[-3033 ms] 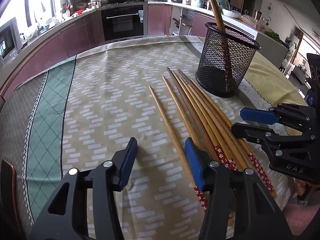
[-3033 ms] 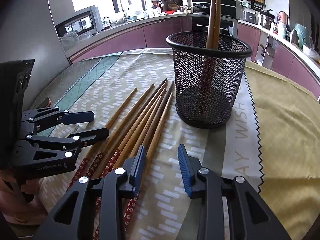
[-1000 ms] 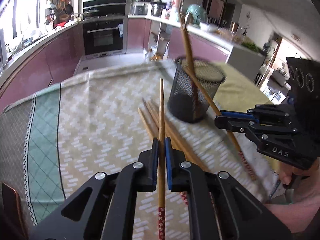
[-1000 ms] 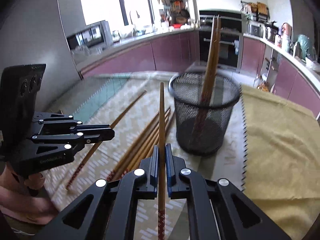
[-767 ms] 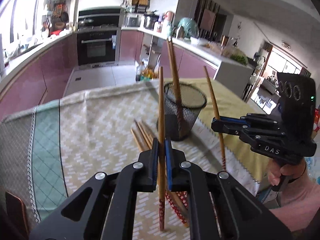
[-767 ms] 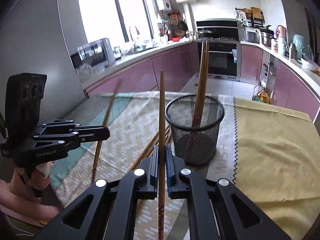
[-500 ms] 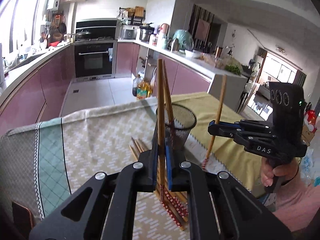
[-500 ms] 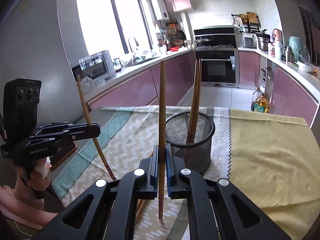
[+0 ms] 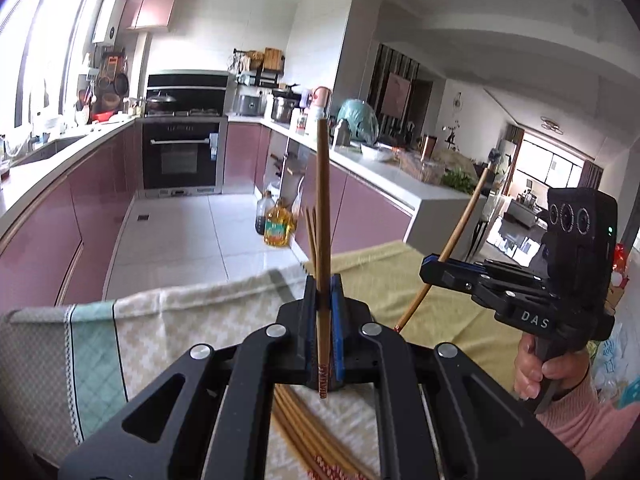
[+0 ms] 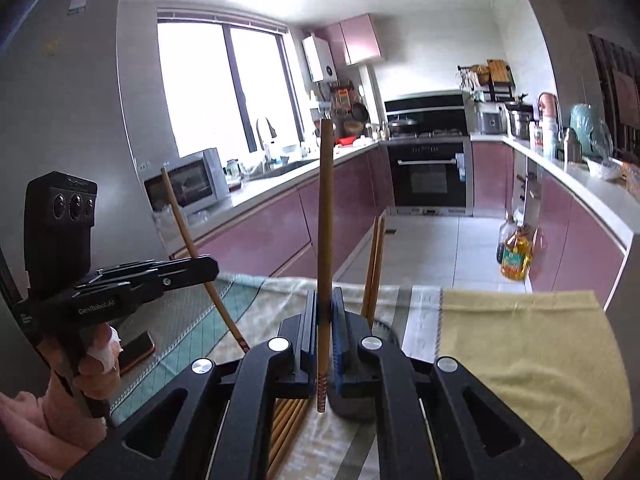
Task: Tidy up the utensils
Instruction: 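Lift the second chopstick upright with the right gripper above the cup, then drop the chopstick into the mesh cup and open the right gripper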
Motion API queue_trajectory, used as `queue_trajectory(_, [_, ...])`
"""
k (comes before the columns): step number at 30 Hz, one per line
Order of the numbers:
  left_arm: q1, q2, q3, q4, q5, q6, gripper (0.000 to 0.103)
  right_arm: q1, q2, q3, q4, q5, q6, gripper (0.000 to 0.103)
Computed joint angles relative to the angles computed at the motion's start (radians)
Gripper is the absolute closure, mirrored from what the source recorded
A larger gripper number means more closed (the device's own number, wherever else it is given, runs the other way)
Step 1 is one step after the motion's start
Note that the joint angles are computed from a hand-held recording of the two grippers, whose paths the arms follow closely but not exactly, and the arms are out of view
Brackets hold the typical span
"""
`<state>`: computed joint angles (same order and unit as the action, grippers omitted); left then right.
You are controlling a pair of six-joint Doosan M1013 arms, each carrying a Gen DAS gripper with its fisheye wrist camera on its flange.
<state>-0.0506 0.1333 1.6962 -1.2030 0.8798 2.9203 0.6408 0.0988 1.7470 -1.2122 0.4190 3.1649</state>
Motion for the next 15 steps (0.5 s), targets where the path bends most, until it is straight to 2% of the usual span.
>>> queue_trajectory(8, [-0.033,0.006,-0.033,-0.046,-0.03,0.004,0.096,-0.014,0.006,-0.02,-0.059,0.008,0.028,0.097])
queue_trajectory(13, [-0.067,0.014,-0.042,-0.015,-0.073,-0.008,0.096,-0.027,0.015,-0.026,-0.077,-0.002,0.054,0.097])
queue_trajectory(15, [-0.078,0.02,-0.043,0.007,-0.083,-0.02,0.096,-0.036,0.021,-0.03,-0.038,-0.014,0.024,0.097])
